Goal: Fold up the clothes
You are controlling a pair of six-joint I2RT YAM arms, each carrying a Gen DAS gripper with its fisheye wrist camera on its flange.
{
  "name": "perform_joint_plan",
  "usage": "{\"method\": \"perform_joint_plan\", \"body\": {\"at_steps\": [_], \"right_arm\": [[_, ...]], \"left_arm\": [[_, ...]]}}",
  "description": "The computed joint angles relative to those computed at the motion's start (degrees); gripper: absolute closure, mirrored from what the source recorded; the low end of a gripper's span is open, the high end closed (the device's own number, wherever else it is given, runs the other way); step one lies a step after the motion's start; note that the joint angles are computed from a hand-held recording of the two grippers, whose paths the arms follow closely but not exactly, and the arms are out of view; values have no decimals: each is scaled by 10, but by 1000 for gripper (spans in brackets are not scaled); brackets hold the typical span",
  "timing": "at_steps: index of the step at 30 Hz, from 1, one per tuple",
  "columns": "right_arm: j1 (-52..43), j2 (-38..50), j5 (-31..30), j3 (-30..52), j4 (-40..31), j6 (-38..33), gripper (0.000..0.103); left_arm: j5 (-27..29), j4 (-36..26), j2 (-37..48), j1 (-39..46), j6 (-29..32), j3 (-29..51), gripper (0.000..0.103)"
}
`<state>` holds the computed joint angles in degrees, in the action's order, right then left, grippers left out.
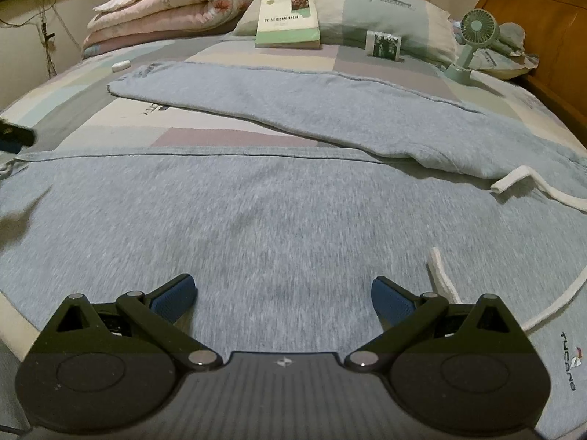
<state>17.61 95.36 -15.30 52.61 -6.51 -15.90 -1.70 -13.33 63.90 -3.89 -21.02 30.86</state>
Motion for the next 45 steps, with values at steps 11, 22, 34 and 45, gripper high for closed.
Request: {"method": "perform_joint_plan", "body": {"at_steps": [11, 22, 34, 45], "right_arm": [[2, -59, -26, -3, -75, -50, 0], [21, -52, -32, 1, -124, -95, 0], [-21, -59, -60, 21, -133, -69, 0], [-91, 24, -133, 145, -147, -53, 0]], "left_arm": [[-70, -70, -77, 5, -55, -57, 1], [-184, -109, -35, -173, -117, -24, 1], [-235, -163, 20, -218, -120, 88, 1], [-176, -80, 441, -122, 96, 493, 1]]}}
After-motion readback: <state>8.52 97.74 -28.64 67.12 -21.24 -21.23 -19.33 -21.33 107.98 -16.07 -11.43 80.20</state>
